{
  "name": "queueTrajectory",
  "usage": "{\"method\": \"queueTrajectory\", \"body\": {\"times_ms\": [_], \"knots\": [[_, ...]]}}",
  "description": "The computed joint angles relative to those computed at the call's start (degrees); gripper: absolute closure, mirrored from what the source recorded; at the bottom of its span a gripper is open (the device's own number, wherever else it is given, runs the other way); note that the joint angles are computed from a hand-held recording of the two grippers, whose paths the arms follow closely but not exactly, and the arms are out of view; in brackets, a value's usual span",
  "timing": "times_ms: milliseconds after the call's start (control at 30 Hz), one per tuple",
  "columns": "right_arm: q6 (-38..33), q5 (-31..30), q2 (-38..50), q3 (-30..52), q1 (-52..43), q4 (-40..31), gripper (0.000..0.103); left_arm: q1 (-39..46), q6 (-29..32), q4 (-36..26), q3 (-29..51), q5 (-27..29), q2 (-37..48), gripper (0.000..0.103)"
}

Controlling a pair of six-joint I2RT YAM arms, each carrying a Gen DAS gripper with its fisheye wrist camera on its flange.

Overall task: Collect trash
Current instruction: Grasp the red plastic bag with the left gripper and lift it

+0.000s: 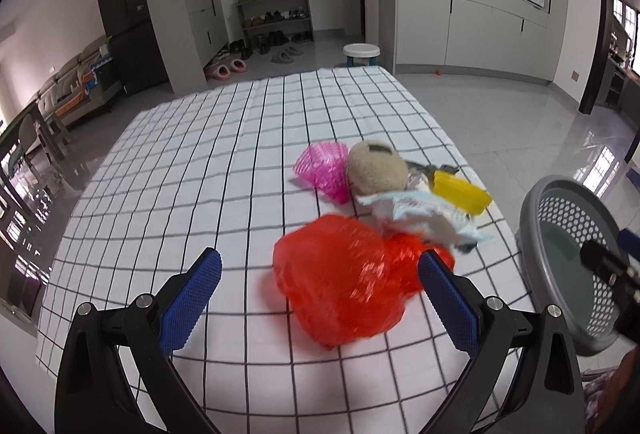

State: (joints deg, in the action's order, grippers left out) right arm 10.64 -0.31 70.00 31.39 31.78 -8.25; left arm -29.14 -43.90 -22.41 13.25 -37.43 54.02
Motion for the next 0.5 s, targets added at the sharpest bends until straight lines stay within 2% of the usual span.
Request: {"method": "queueTrajectory", "body": {"times_ms": [233, 333, 500], "knots": [[-0.10, -0.46, -0.49, -0.16, 0.26, -0.20, 0.009, -2.96, -0.60, -0.05, -2.46, -0.96, -1.40, 0.006], [-0.16, -0.36, -0.73, -0.25, 0.58, -0.34, 0.009, -2.30, 1.06, 2.31, -2.73, -0.31, -0.59, 0.006], [-0.17, -0.73, -0.18, -0.13, 0.12, -0.01, 0.009, 2.06, 5.01, 10.24, -2.87, 2.83, 5.18, 0.006]]}}
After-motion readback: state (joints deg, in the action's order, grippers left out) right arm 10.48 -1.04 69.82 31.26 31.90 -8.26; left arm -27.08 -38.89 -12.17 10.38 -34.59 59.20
